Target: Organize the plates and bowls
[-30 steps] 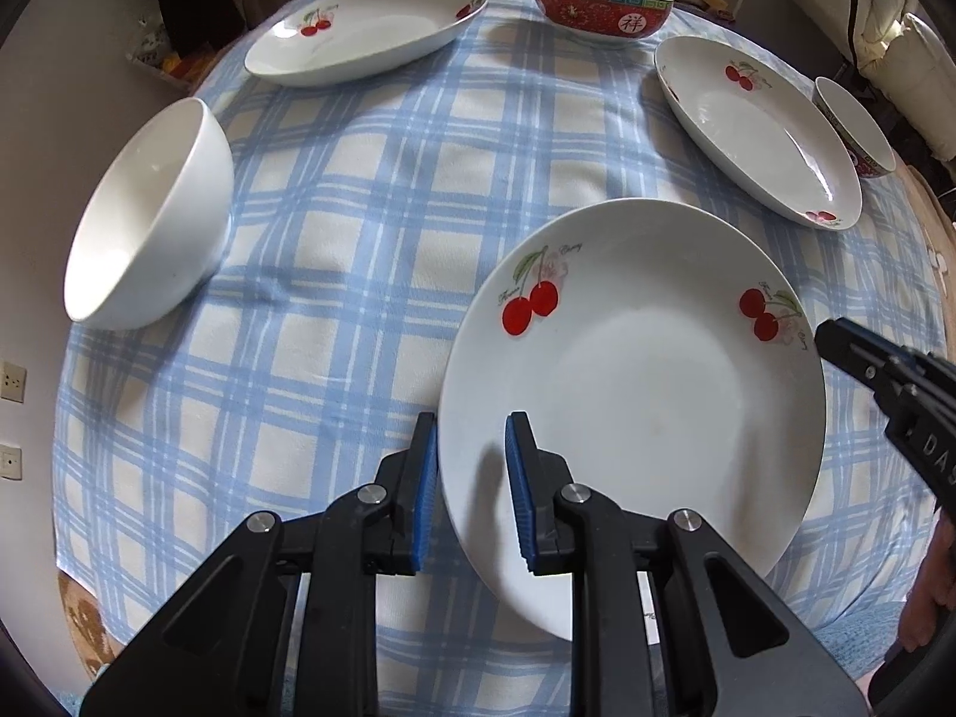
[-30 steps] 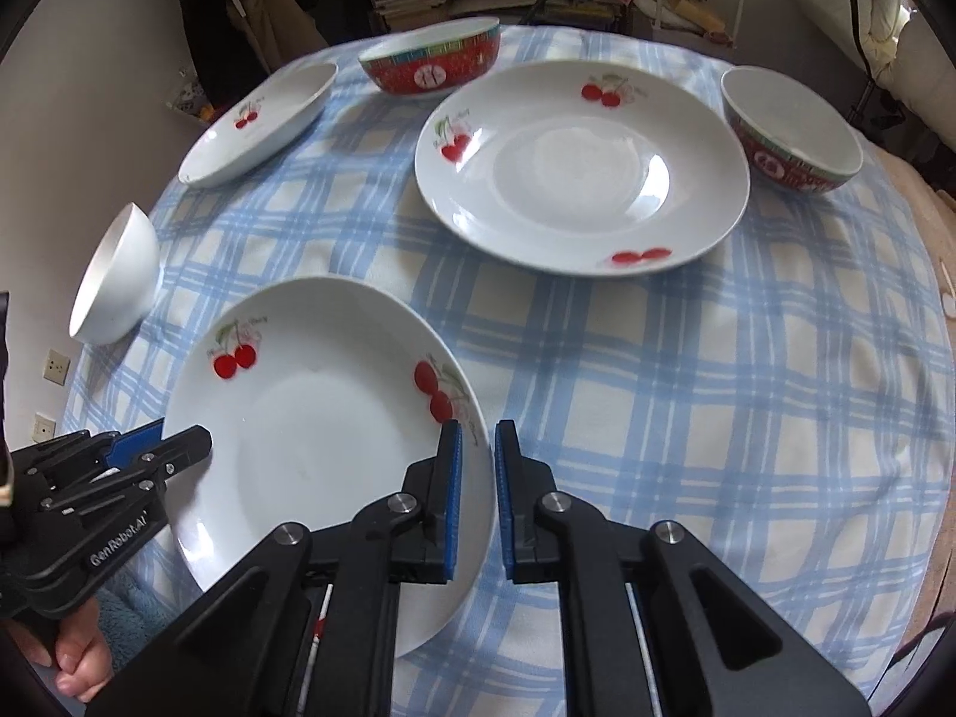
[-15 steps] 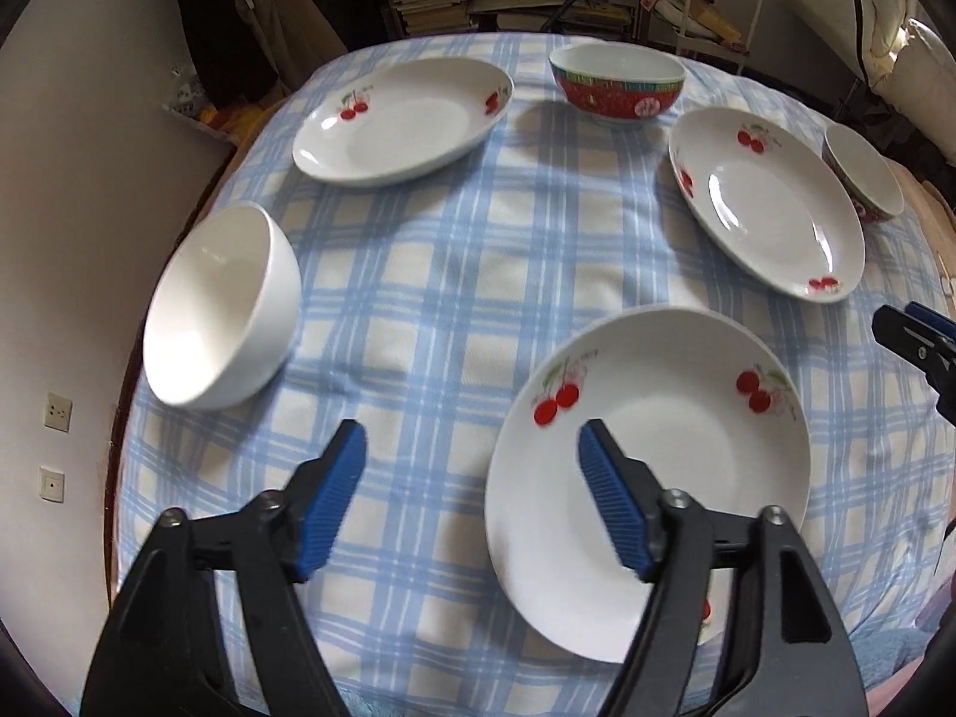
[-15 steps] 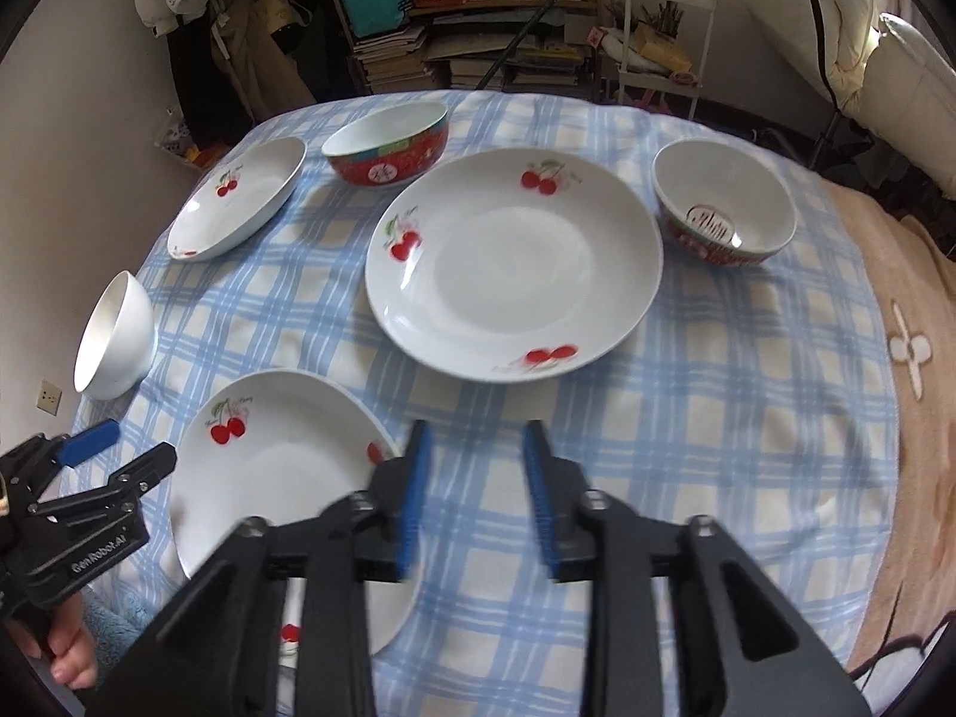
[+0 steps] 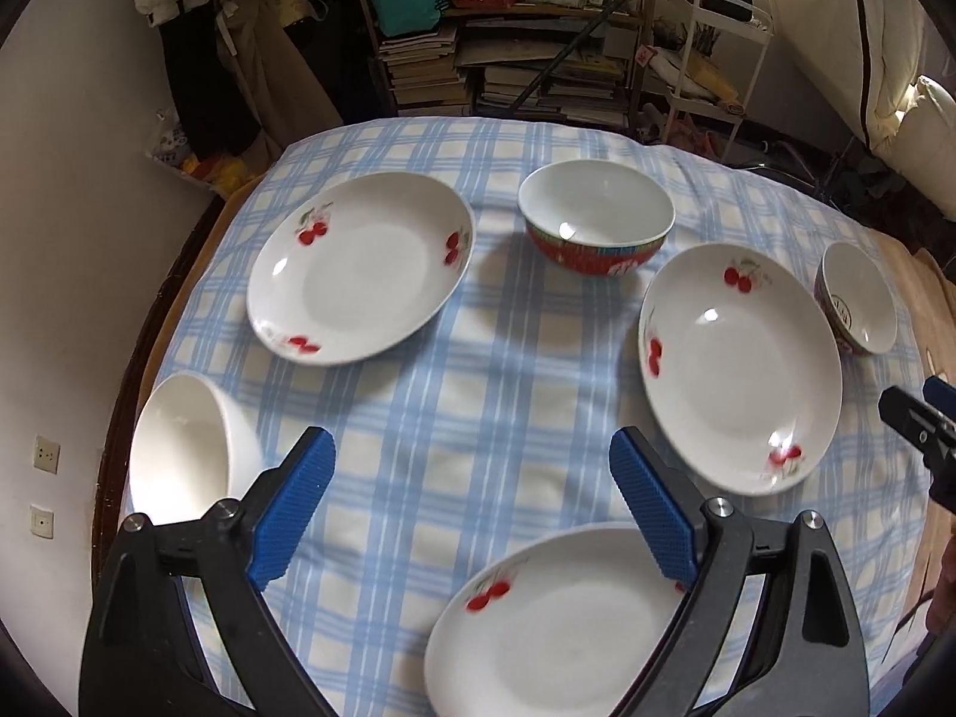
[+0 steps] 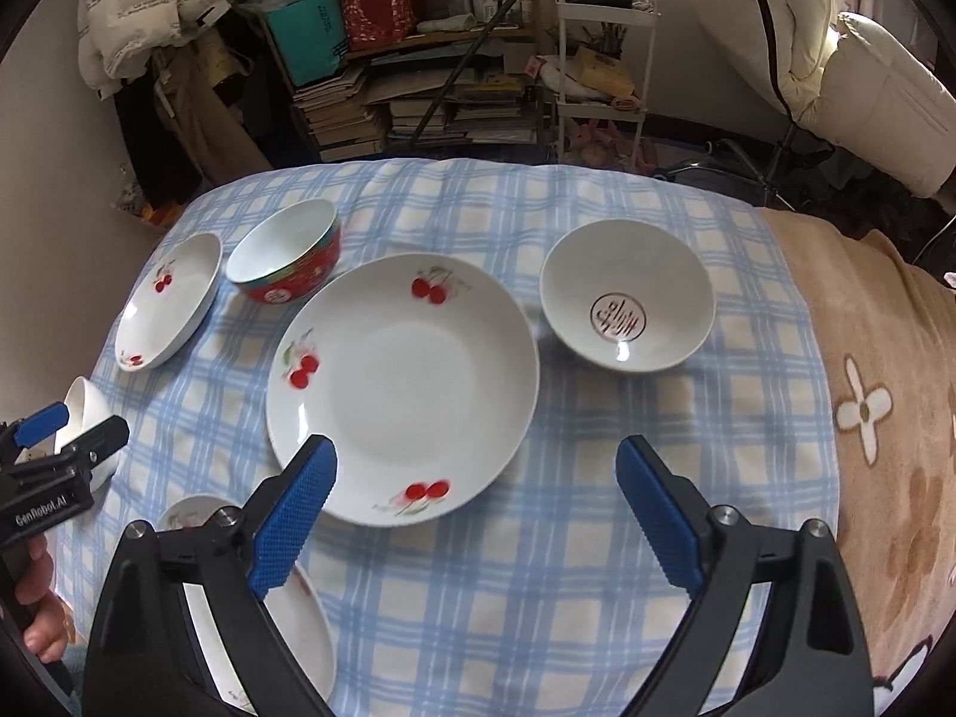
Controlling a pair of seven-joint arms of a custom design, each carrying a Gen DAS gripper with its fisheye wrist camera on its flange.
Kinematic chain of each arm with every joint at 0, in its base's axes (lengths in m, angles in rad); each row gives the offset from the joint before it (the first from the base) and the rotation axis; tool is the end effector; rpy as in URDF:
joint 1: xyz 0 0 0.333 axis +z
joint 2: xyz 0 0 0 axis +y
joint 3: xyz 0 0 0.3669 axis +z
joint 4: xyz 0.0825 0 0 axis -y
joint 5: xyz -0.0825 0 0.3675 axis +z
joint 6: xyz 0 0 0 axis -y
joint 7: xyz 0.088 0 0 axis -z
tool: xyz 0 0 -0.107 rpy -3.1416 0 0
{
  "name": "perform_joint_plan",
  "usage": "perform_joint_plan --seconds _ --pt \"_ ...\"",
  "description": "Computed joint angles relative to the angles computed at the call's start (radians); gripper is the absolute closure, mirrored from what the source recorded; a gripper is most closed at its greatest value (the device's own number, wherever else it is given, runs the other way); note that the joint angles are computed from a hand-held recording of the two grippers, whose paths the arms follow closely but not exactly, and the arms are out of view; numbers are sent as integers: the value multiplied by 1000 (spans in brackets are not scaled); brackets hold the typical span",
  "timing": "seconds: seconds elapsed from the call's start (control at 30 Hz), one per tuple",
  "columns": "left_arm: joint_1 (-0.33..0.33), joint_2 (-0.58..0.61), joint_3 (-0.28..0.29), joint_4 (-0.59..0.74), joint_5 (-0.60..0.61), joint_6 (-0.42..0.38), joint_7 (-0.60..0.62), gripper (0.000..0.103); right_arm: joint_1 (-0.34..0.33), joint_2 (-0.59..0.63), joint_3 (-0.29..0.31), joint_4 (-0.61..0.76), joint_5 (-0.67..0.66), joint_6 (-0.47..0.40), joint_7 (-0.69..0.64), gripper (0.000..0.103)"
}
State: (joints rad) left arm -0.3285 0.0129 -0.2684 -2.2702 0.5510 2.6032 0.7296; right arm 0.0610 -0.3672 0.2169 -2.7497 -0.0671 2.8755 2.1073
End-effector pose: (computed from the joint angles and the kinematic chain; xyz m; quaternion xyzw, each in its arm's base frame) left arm 0.4362 -0.3090 0.4451 -0.6207 0.7490 -0.1421 0.1832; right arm 0.3705 0.1125 0.4389 -0.6163 0.7485 -0.1396 0.2010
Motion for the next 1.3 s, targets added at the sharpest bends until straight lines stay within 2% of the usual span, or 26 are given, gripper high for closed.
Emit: perform_joint_plan --seconds 0.17,0.3,0.43,0.6,0.7,0.8,0.97,1.07,1.13,1.17,1.23,1.27,1.3 --pt "-3 89 2 73 -26 29 46 11 43 63 -76 37 64 -1 -82 4" --pt "-18 155 9 124 -43 31 65 11 38 110 -88 64 73 -18 -109 4" --pt "-34 216 17 171 -42 29 75 11 85 141 -137 64 163 -2 -177 4" --pt "-43 275 21 214 -82 17 108 11 84 179 -140 77 189 -11 -206 4" --pt "-57 302 30 237 -74 6 109 11 140 198 -185 70 308 45 -318 4" --pt "-56 325 27 250 -93 10 125 11 116 226 -167 85 291 32 -303 6" --pt "-58 350 26 262 -115 29 150 15 110 256 -161 87 288 58 -295 20" --pt "-45 364 11 268 -150 41 190 29 114 264 -163 89 275 73 -315 32" --pt "-38 375 0 273 -180 48 218 45 124 277 -173 97 306 69 -343 49" --pt "-33 379 -7 271 -197 61 232 48 134 283 -181 101 341 64 -371 55" --pt "-41 380 -4 264 -202 86 240 64 147 295 -192 107 407 58 -425 79" --pt "-51 380 3 263 -192 97 238 67 143 299 -192 107 409 56 -425 82" --pt "-52 381 1 262 -194 107 245 75 140 300 -191 102 415 63 -428 87"
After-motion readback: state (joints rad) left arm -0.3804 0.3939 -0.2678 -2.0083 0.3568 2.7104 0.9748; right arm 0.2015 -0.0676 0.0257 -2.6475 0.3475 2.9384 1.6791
